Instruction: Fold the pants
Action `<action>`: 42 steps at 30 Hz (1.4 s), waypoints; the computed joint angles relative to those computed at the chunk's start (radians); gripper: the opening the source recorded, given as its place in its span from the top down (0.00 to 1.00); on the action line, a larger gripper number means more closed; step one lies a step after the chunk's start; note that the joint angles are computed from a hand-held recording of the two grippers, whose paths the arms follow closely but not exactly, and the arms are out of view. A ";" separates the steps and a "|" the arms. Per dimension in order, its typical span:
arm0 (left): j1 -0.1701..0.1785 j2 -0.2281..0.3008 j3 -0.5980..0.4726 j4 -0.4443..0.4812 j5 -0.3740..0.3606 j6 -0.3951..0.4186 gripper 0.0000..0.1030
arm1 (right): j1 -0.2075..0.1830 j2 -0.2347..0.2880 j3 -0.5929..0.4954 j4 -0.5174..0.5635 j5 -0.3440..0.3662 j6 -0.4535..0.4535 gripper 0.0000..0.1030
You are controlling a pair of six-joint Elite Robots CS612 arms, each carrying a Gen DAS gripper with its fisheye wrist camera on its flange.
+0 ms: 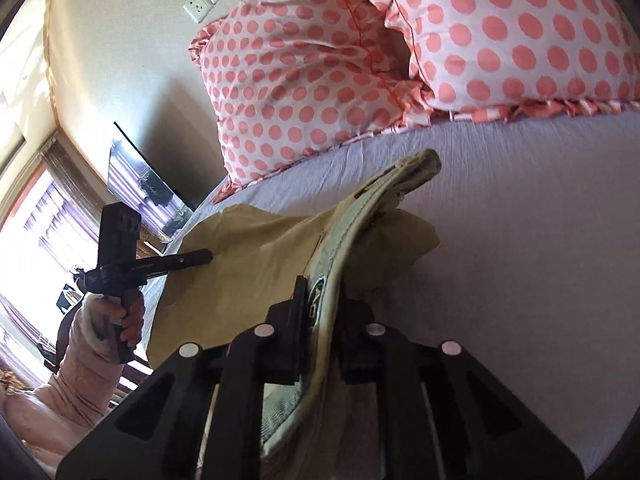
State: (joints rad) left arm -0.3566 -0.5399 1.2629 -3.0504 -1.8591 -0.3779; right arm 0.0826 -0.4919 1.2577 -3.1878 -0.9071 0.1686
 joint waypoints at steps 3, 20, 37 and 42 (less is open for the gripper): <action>-0.013 0.039 -0.100 -0.012 0.103 0.023 0.93 | 0.002 0.047 -0.123 0.015 -0.069 0.048 0.88; -0.046 0.030 -0.048 -0.015 0.037 -0.015 0.37 | 0.028 0.025 -0.079 0.098 -0.166 0.099 0.17; -0.173 -0.106 0.299 -0.095 0.531 -0.023 0.02 | 0.185 -0.048 0.149 -0.034 -0.791 -0.019 0.01; -0.197 -0.100 0.315 -0.106 0.636 -0.021 0.02 | 0.197 -0.037 0.159 -0.084 -0.795 -0.013 0.01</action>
State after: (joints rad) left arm -0.5539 -0.6396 1.5778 -3.1559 -1.2231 -0.3988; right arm 0.2795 -0.5293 1.4165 -3.2719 -1.7022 0.1557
